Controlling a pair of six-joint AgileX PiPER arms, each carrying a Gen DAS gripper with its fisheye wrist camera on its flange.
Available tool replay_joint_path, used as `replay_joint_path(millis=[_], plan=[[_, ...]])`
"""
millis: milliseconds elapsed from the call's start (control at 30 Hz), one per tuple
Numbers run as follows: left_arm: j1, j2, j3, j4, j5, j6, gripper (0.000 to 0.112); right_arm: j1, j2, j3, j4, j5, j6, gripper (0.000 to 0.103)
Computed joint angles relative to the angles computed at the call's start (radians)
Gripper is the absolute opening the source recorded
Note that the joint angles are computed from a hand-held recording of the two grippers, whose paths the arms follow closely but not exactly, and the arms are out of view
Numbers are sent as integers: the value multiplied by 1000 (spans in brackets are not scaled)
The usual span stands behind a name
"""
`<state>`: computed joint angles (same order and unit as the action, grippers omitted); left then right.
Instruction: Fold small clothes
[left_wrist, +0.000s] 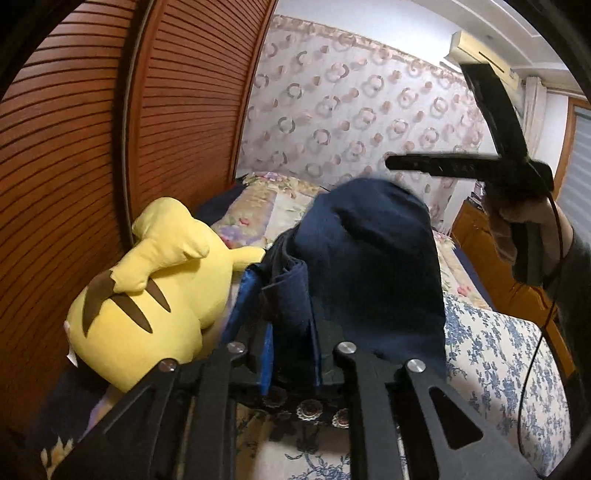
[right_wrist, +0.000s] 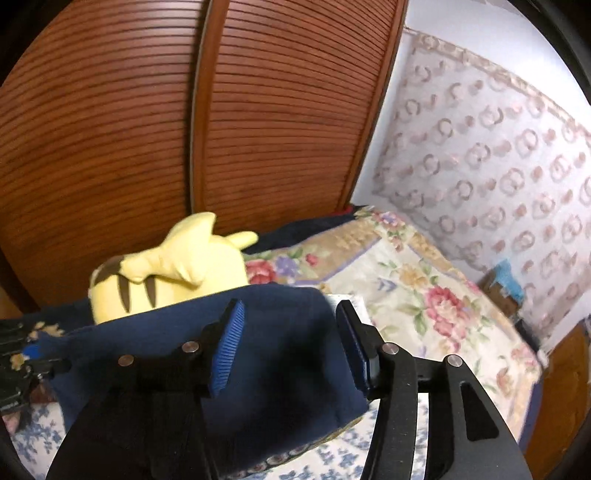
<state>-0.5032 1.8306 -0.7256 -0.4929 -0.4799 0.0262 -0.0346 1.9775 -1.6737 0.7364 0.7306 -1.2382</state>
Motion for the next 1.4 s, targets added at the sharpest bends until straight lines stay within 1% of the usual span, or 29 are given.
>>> replay_joint_path(millis=[33, 67, 100, 133, 200, 233, 333, 367, 400, 467, 533, 600, 667, 700, 767, 833, 900, 967, 1033, 1100, 1167, 1400], plan=[[-11, -14, 7, -52, -5, 50, 21, -3, 8, 2, 19, 16, -9, 53], [-22, -30, 15, -83, -8, 79, 26, -8, 15, 7, 31, 18, -15, 53], [-31, -49, 27, -102, -13, 100, 31, -7, 21, 20, 32, -7, -8, 53], [-34, -58, 33, -109, -15, 110, 33, -5, 28, 24, 32, -16, 4, 53], [-42, -83, 48, -121, -21, 137, 39, -6, 75, -15, 12, 17, 54, 53], [-53, -98, 58, -144, -29, 165, 39, -6, 90, -25, -2, 20, 75, 53], [-71, -134, 64, -159, -18, 201, 43, -5, 149, -36, -22, 5, 90, 53], [-75, -143, 67, -148, -15, 195, 47, -4, 199, -73, -62, 26, 136, 53], [-78, -151, 70, -137, -14, 187, 53, -12, 225, -98, -70, 47, 158, 54], [-93, -170, 76, -137, -11, 194, 54, -40, 244, -97, 9, 55, 123, 54], [-118, -186, 70, -195, -2, 258, 55, -54, 234, -94, 28, 73, 132, 54], [-146, -197, 63, -278, -7, 337, 55, -59, 171, -16, 51, 31, 95, 54], [-172, -211, 60, -325, -7, 381, 56, -68, 95, 80, 94, -21, 42, 54], [-185, -215, 58, -346, -11, 400, 56, -84, 51, 130, 126, -30, 12, 54], [-225, -223, 53, -406, -28, 459, 56, -125, -23, 216, 186, -22, -55, 54], [-268, -226, 49, -455, -49, 502, 56, -187, -119, 331, 265, -5, -162, 54], [-297, -225, 38, -489, -50, 535, 56, -252, -203, 430, 324, 14, -252, 54], [-337, -217, 23, -545, -58, 585, 56, -337, -295, 537, 378, 52, -339, 54], [-375, -209, 9, -579, -66, 615, 56, -416, -371, 620, 413, 88, -403, 57], [-410, -200, -6, -618, -76, 647, 56, -512, -444, 697, 441, 141, -474, 65], [-461, -183, -31, -697, -103, 715, 56, -624, -504, 761, 448, 210, -520, 71], [-595, -143, -91, -817, -152, 816, 56, -975, -628, 913, 459, 379, -663, 77]])
